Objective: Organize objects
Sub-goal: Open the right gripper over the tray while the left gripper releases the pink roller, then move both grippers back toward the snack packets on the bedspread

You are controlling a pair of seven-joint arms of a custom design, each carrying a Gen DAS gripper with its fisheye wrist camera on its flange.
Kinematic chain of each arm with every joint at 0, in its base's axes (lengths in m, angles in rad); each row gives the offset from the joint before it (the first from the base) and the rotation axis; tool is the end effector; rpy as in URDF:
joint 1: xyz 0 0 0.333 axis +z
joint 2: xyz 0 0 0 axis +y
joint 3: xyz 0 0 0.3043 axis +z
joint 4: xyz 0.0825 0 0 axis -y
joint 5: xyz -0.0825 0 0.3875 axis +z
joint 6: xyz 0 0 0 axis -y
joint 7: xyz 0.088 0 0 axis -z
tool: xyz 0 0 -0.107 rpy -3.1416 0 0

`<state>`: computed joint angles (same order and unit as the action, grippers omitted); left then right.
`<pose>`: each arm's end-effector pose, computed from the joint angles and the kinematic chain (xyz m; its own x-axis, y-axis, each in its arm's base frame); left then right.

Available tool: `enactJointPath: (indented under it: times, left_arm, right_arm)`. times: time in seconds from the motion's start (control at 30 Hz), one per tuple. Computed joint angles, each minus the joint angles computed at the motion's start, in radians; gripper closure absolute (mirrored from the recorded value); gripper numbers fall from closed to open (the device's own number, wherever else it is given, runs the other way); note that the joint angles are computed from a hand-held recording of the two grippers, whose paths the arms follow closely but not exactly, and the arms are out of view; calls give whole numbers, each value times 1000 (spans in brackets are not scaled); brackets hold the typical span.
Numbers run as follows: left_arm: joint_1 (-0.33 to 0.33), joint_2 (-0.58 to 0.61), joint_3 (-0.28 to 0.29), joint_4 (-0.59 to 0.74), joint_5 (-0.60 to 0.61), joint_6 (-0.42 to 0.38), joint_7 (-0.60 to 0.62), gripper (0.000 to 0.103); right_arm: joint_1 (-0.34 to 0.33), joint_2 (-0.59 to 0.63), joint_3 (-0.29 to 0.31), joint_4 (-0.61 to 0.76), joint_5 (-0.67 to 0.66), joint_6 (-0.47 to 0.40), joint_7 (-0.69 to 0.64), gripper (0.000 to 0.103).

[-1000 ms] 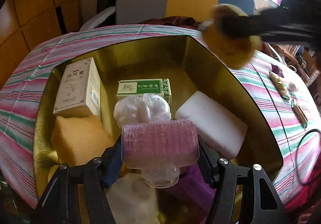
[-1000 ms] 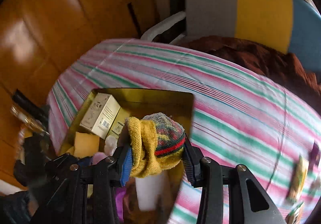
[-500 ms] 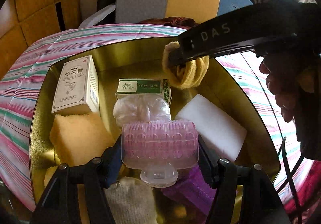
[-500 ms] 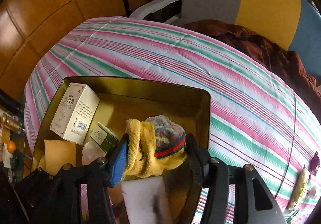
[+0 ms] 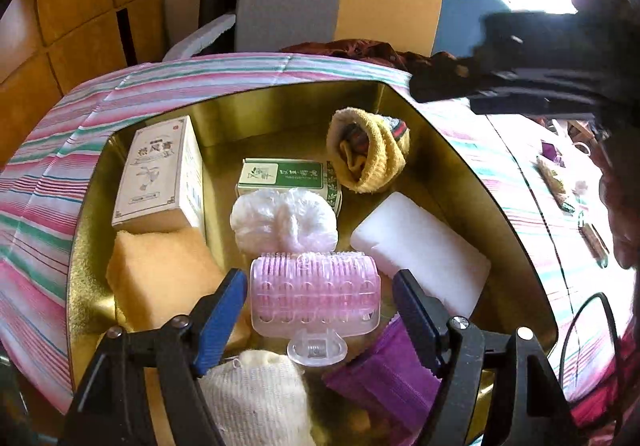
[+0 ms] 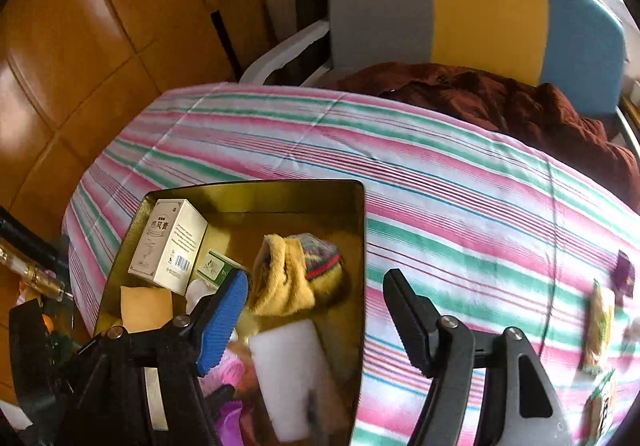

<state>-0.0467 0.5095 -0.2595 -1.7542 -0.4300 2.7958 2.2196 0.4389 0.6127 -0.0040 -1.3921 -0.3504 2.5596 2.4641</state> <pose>0.6778 -0.1708 0.3312 -0.5239 -0.8452 0.1053 -0.7215 0.3747 -0.5823 0.6864 0.3252 0.4010 -0.1604 -0.9710 -0.1775 -0.8053 0.2327 -0.5453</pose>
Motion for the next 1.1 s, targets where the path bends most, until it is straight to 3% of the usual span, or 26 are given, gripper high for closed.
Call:
enactJointPath:
  times: [0.17,0.3,0.47,0.63,0.83,1.03,1.1]
  left_arm:
    - [53,-62,-63,-78,-96,91,81,26]
    - [101,-126,-121,-147,-213,198,161,18]
    - [161,-180,-186,-195,-346,287,260,13]
    - [210,-225,-243,-222,-520,324,405,9]
    - [179,-256,-218,-235,-647,330,505,6]
    - [149,-280,-198,-245,-788,325,633,2]
    - [127,-287,-177,-250,-801,321,646,2]
  right_arm:
    - [63,-107,-60,-155,-117,73,162,31]
    - [104,-181,-90,-245,-254,68,312,31]
    - [120,-236,-72,-306,-395,22,444,30]
    - [135,-264,-37,-330,-529,-43,516,20]
    - [151,-277,-2,-337,-631,-107,568,20]
    - [194,-299,10,-355,-807,-225,684,20]
    - [166,-307,25,-373,-787,-184,688,20]
